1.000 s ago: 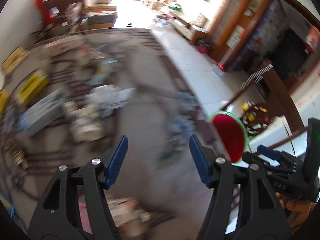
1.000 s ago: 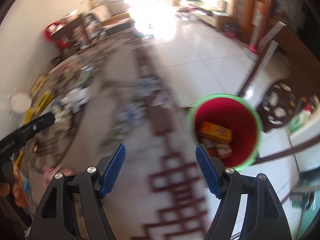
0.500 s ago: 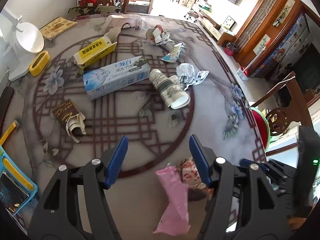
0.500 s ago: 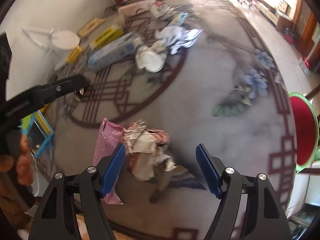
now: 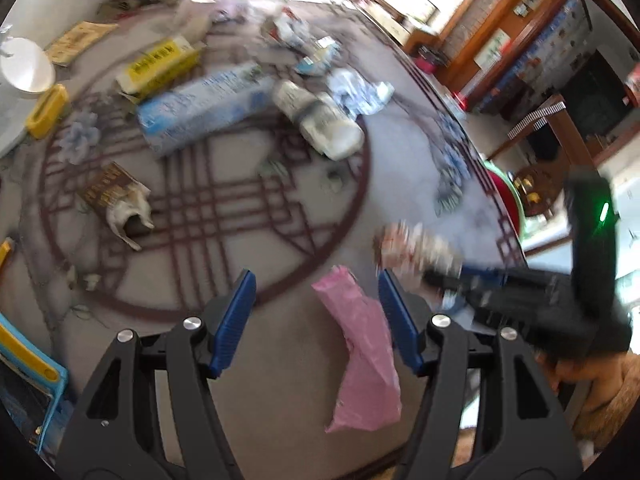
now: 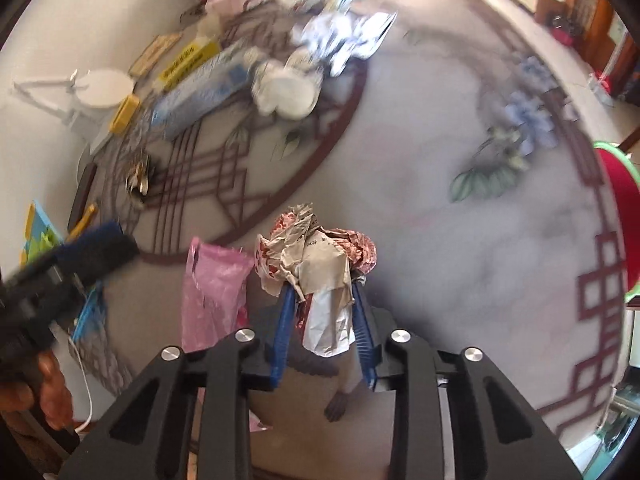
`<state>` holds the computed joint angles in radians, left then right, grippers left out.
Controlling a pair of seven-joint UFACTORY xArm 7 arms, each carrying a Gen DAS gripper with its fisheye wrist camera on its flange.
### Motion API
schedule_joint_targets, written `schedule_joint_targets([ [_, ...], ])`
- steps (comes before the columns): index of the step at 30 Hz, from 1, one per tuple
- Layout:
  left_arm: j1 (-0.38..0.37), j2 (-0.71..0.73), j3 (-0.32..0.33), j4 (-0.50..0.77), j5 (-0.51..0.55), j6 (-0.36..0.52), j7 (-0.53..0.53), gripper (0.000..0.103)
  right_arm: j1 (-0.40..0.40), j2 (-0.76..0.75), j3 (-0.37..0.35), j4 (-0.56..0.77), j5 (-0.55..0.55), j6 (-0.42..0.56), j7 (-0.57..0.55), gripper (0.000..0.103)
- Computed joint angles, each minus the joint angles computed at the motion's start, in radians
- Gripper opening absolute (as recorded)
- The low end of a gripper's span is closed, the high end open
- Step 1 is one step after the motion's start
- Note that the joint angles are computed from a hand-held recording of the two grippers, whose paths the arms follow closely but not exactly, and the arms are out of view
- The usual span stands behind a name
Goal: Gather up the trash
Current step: 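Grasp the crumpled paper with the right gripper while the left grasps the pink bag, then carry the crumpled paper and pink bag to the red bin and release them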
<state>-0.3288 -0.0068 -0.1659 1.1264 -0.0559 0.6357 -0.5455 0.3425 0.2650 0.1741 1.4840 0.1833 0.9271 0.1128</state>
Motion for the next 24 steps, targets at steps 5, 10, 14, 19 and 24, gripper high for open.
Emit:
schedule_joint_targets([
  [5, -0.014, 0.052, -0.015, 0.02, -0.188, 0.03, 0.191, 0.061, -0.009, -0.056, -0.03, -0.036, -0.064, -0.058, 0.075, 0.027],
  [10, -0.015, 0.096, -0.019, 0.05, -0.259, 0.05, 0.263, 0.061, -0.021, -0.088, -0.034, -0.062, -0.09, -0.077, 0.123, 0.029],
  [14, -0.019, 0.119, -0.021, 0.069, -0.254, 0.053, 0.256, 0.058, -0.02, -0.09, -0.028, -0.063, -0.099, -0.085, 0.143, 0.029],
  [19, -0.02, 0.133, -0.019, 0.082, -0.239, 0.059, 0.24, 0.026, -0.022, -0.103, -0.023, -0.068, -0.094, -0.099, 0.136, 0.029],
  [24, -0.022, 0.129, -0.004, 0.099, -0.159, 0.011, 0.175, 0.018, -0.018, -0.099, -0.019, -0.059, -0.091, -0.106, 0.131, 0.029],
])
